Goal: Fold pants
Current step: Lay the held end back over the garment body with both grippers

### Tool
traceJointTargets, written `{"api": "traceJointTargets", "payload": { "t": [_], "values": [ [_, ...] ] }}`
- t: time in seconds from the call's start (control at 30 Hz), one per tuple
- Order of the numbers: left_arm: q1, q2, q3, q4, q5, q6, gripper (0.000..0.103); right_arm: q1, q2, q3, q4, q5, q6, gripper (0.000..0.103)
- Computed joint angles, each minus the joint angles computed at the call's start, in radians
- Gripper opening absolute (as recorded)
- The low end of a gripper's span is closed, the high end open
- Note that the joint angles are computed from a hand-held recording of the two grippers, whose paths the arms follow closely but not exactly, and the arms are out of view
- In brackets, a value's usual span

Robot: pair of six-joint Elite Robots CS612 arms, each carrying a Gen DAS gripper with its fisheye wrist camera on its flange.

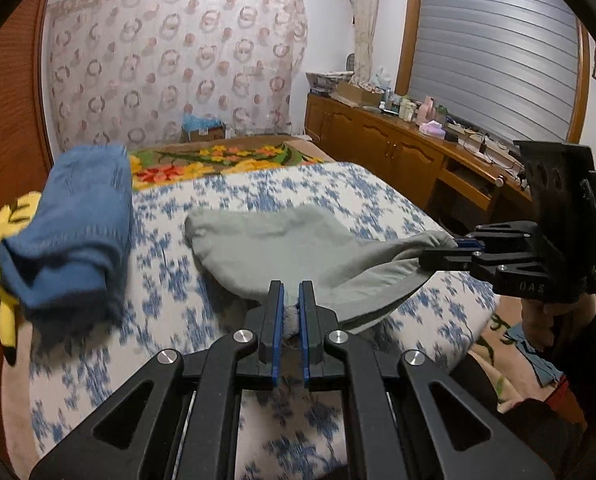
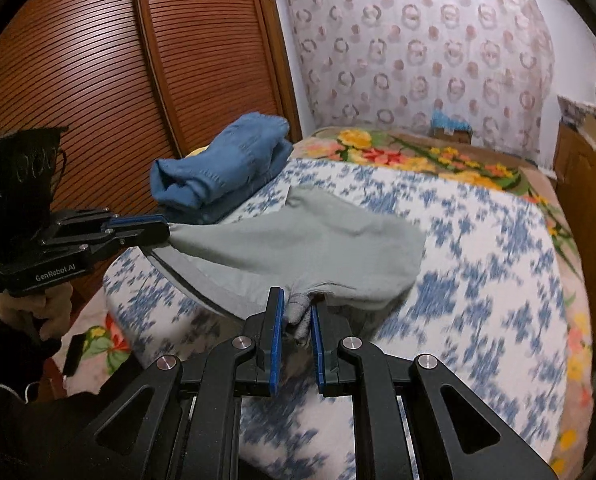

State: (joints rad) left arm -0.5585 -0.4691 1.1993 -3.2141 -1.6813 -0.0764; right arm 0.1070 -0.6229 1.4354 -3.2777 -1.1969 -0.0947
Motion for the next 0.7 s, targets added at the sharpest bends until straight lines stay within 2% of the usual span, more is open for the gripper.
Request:
{"api": "traceJointTargets", "payload": {
  "t": [0.27, 0.43, 0.7],
  "values": [
    [-0.007, -0.026, 0.064, -0.016, -0.008, -0.007, 0.008, 0.002, -0.021, 0.054, -0.011, 0.023, 0.012, 0.013],
    [-0.008, -0.025, 0.069, -0.021, -0.004, -0.003, 0.008, -0.003, -0.014, 0.049, -0.024, 0.026, 0.025, 0.013],
    [-0.002, 0.007, -0.018, 0.040, 0.010, -0.011, 0.008, -0.010, 0.030, -0.029, -0.019, 0.027, 0.056, 0.013]
  ]
}}
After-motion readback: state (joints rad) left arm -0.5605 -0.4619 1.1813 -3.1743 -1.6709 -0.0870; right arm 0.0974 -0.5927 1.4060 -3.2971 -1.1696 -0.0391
